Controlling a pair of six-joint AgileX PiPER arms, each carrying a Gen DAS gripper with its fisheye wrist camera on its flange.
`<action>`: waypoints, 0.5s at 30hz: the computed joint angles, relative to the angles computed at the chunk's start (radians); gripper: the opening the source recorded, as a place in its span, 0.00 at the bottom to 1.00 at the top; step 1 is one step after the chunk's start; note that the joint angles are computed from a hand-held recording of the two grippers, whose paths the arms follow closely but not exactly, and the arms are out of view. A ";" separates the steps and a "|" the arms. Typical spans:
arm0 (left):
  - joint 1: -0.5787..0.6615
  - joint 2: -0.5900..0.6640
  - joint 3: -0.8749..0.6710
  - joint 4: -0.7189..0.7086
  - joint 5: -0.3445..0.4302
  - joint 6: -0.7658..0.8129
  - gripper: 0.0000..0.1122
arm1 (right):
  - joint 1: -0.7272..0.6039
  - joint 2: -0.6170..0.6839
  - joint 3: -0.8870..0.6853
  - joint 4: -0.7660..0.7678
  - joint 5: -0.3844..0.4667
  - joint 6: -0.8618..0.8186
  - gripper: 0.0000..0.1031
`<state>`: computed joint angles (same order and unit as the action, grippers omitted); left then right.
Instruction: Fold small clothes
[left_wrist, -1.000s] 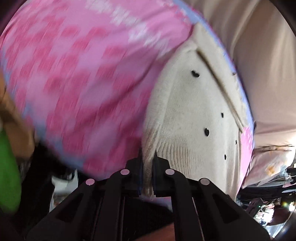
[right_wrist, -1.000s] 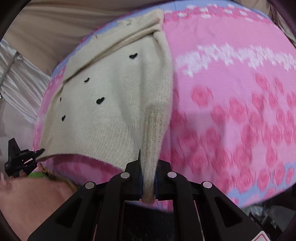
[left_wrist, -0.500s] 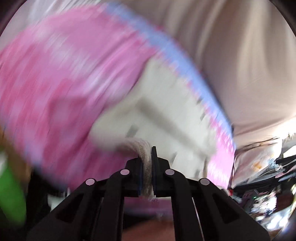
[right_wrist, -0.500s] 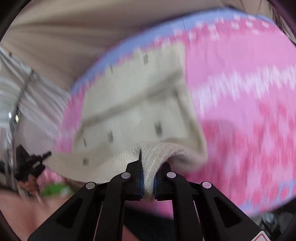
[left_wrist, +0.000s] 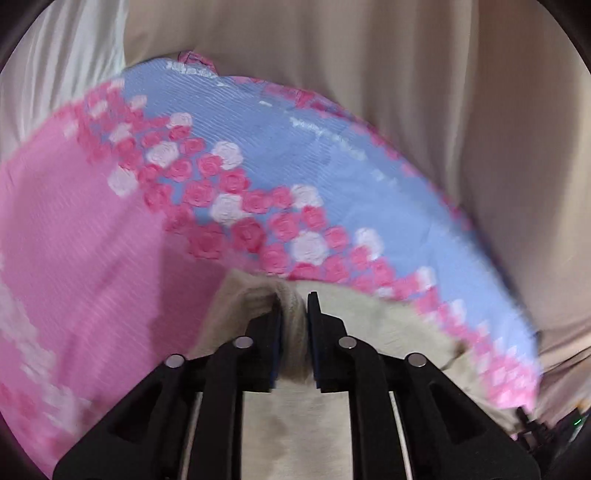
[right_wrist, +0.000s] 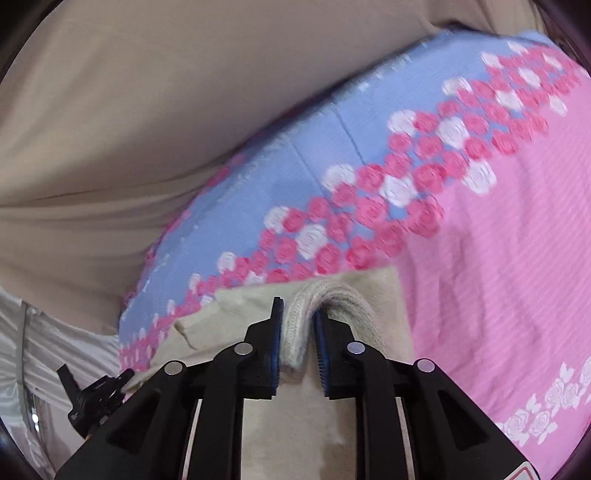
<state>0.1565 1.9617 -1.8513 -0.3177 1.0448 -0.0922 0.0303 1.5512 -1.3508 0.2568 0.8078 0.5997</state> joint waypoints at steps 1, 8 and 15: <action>0.011 -0.030 0.041 -0.020 -0.028 0.026 0.30 | 0.014 -0.023 0.003 -0.049 -0.001 0.020 0.34; 0.040 -0.140 0.171 -0.045 -0.125 0.228 0.65 | 0.034 -0.114 0.075 -0.175 -0.024 0.074 0.63; -0.014 -0.018 0.098 0.101 -0.062 0.178 0.53 | 0.128 0.049 0.036 -0.257 0.070 -0.050 0.58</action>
<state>0.1428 1.9436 -1.7529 -0.2169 0.9830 0.0853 0.1582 1.5998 -1.3150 0.0003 0.8780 0.5495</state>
